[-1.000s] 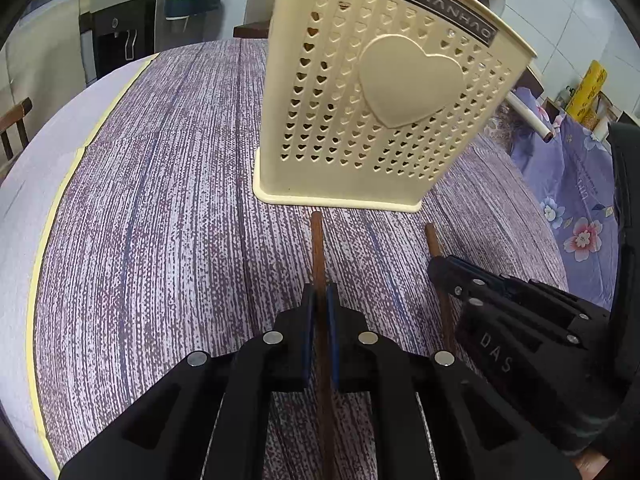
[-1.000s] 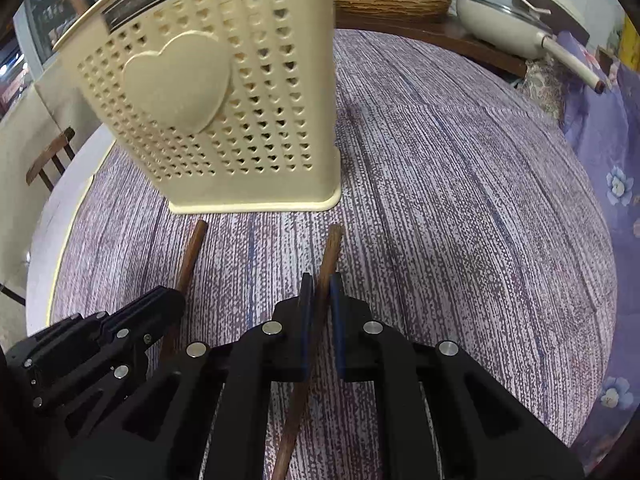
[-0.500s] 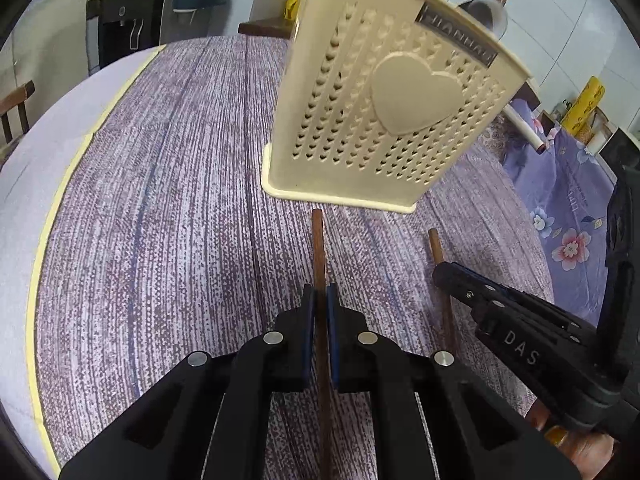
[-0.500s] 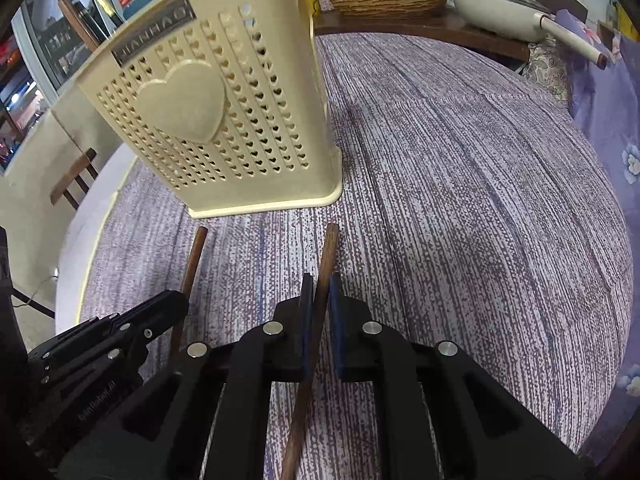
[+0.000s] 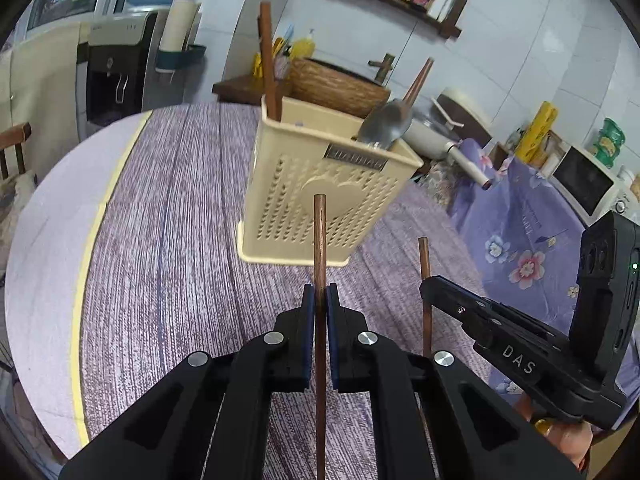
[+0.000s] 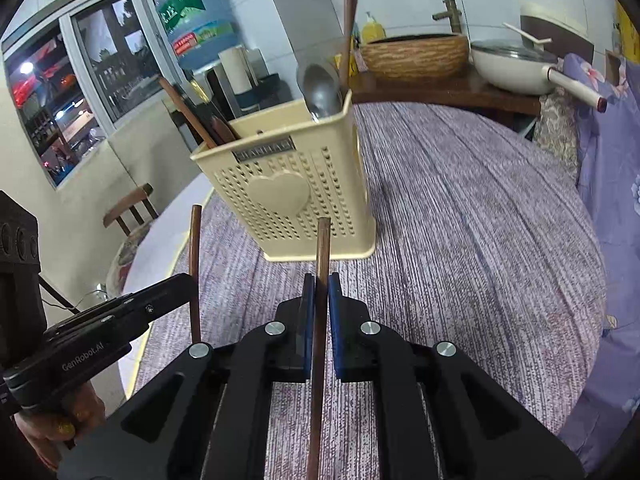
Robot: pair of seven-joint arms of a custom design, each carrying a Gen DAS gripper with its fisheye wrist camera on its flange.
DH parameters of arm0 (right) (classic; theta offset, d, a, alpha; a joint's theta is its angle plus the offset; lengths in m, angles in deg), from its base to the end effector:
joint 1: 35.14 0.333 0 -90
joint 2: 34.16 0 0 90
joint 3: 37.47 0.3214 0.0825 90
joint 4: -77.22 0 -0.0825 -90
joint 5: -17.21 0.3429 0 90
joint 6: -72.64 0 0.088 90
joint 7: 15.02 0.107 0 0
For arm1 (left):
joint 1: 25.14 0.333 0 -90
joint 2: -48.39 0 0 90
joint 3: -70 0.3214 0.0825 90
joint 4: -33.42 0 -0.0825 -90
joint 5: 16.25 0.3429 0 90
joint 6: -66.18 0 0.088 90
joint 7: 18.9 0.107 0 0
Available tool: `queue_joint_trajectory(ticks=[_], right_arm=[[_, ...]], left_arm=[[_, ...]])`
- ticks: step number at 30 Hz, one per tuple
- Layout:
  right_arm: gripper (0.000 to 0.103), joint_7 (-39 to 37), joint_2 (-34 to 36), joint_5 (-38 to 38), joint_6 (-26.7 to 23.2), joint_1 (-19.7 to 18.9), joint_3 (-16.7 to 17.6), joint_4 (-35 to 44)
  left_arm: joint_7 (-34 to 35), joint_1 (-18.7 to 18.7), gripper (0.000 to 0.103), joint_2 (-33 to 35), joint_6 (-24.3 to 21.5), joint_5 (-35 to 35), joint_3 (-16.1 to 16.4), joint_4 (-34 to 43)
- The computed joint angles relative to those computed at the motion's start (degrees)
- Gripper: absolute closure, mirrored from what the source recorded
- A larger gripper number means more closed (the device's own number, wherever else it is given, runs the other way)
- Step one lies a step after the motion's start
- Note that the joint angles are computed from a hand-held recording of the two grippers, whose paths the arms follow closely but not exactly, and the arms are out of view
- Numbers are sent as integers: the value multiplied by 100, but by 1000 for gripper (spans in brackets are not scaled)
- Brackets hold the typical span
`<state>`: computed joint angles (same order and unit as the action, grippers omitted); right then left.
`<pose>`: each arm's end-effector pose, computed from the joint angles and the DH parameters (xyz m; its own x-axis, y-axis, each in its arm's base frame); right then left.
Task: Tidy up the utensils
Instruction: 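Lift both chopsticks and carry them above the cream holder with both tools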
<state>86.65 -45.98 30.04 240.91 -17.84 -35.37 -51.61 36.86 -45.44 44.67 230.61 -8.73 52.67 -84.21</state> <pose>0.4718 0.1526 0.5825 0.0922 -0.9358 -0.3402 -0.6830 0.1892 -0.7055 0.4263 -0.3438 0.5932 -0.2991 -0.9015 0.3129 -0.7080 -0.0102 -0.7061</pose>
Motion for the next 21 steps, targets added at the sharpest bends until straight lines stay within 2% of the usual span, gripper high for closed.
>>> queue_joint_trajectory(ticks=[7, 10, 21], right_arm=[[95, -23, -444, -60, 114, 9, 1, -151], [95, 5, -633, -159, 138, -7, 33, -213], [95, 64, -913, -431, 113, 7, 74, -305]], left_arm=[[48, 28, 96, -281, 228, 36, -22, -119], [-158, 133, 96, -372, 294, 323, -116, -150], [-336, 217, 96, -544, 379, 541, -177, -242]])
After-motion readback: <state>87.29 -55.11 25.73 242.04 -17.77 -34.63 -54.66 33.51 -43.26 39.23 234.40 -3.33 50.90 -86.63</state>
